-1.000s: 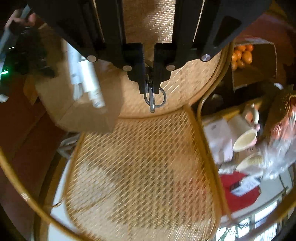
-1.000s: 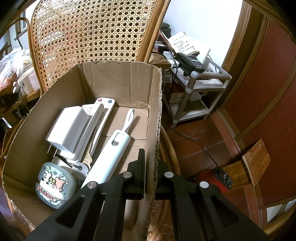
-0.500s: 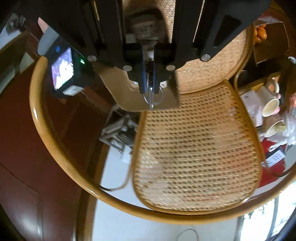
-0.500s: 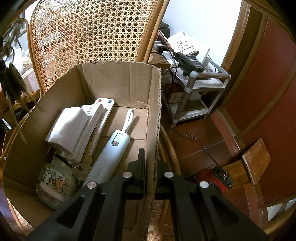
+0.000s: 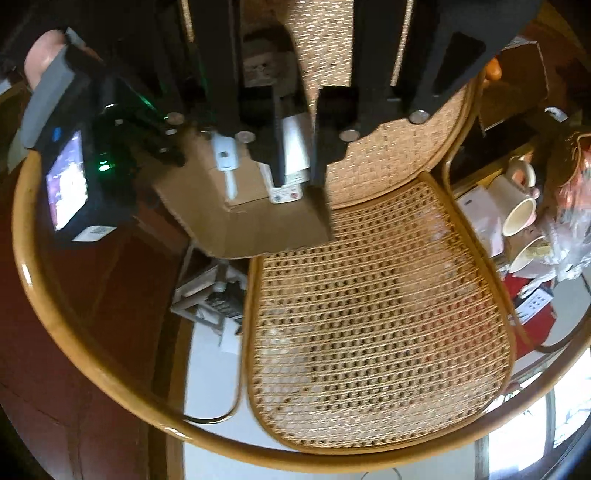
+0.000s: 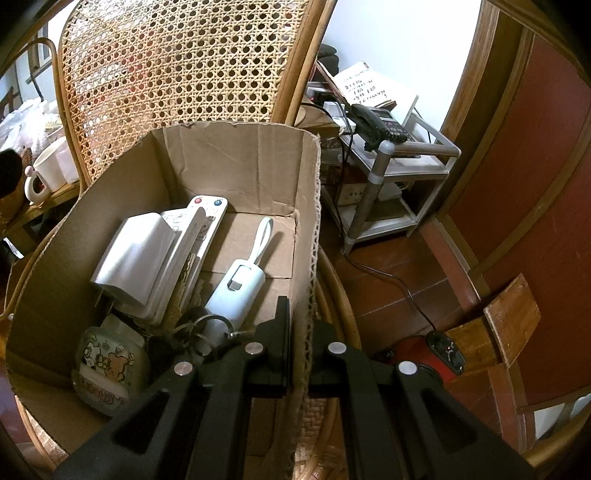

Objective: Organize rigid objects

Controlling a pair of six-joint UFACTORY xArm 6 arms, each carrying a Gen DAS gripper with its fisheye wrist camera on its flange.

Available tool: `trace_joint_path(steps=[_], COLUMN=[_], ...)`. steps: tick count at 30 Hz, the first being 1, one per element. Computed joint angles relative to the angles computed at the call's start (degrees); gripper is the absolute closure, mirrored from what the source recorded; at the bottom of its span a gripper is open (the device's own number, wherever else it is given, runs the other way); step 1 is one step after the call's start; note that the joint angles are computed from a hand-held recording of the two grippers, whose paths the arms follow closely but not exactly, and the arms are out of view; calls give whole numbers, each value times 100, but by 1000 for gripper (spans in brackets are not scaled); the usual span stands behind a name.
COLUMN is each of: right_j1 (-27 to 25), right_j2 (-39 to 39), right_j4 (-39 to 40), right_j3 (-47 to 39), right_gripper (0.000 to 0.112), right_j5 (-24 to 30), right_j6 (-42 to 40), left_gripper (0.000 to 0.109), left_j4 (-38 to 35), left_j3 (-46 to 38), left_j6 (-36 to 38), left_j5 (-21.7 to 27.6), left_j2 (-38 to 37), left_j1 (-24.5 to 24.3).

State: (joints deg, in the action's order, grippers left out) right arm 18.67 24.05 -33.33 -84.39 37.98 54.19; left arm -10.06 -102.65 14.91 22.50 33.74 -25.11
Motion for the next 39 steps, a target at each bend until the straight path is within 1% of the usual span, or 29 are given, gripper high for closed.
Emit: trace_joint_path(steps=[3, 5, 6, 7, 9, 10, 11, 13, 16, 18, 19, 21, 22, 23, 24, 25, 26, 29, 30, 33, 35, 37, 39], right_j1=[-35, -35, -33, -13, 17, 44, 65, 101, 92, 68, 60, 75, 90, 111, 133, 158, 168, 202, 191, 170, 205, 238, 252], right_j2=[-19, -12, -8, 3, 2, 1, -2, -31, -148, -259, -335, -445, -489, -523, -559, -611, -660, -866, -922, -1154, -1344, -1524, -1704], right_j4=[169, 171, 159, 109, 5, -66, -118, -196, -227, -300, -398, -603, -716, -816, -952, -1135, -1261, -1624, -1638, -1754, -2145, -2563, -2774], right_j3=[47, 35, 26, -12, -42, -70, -90, -107, -6, 114, 189, 267, 284, 287, 292, 327, 366, 520, 563, 765, 897, 1012, 1146], right_gripper=[106, 106, 106, 106, 106, 106, 105, 102, 98, 92, 87, 83, 79, 70, 65, 52, 42, 32, 31, 22, 11, 9, 9], right_j5=[-120, -99, -79, 7, 68, 120, 156, 189, 61, -131, -255, -368, -398, -396, -375, -364, -390, -556, -644, -993, -1026, -1059, -1146], right_j6=[-50, -38, -35, 5, 65, 88, 97, 146, 295, 458, 590, 796, 890, 990, 1142, 1365, 1509, 1935, 1964, 2108, 2455, 2855, 3158], left_gripper=[87, 77, 76, 72, 61, 50, 41, 31, 25, 20, 17, 14, 13, 11, 9, 6, 6, 6, 6, 6, 6, 6, 6], left_j4=[369, 474, 523, 631, 907, 1064, 1200, 1461, 1437, 1395, 1452, 1712, 1867, 2005, 2154, 2312, 2434, 2673, 2675, 2744, 3093, 3659, 3943], left_j3=[-49, -80, -74, -63, -42, -22, 10, 91, 158, 172, 187, 235, 247, 283, 332, 369, 393, 416, 407, 520, 658, 855, 1027], left_j6=[-431, -671, -757, -889, -1171, -1337, -1486, -1791, -1870, -1913, -1984, -2209, -2323, -2424, -2540, -2665, -2761, -2915, -2916, -2972, -3293, -3725, -3935], left_j5=[94, 137, 128, 96, 32, -29, -105, -290, -398, -422, -450, -509, -534, -573, -636, -707, -754, -811, -791, -773, -828, -935, -1017], left_j2=[26, 43, 36, 32, 18, 6, -13, -66, -135, -154, -161, -190, -197, -219, -242, -255, -265, -265, -264, -365, -475, -627, -764], left_j1=[131, 215, 247, 289, 353, 387, 414, 471, 529, 561, 578, 616, 633, 656, 677, 696, 708, 775, 787, 842, 897, 971, 1025])
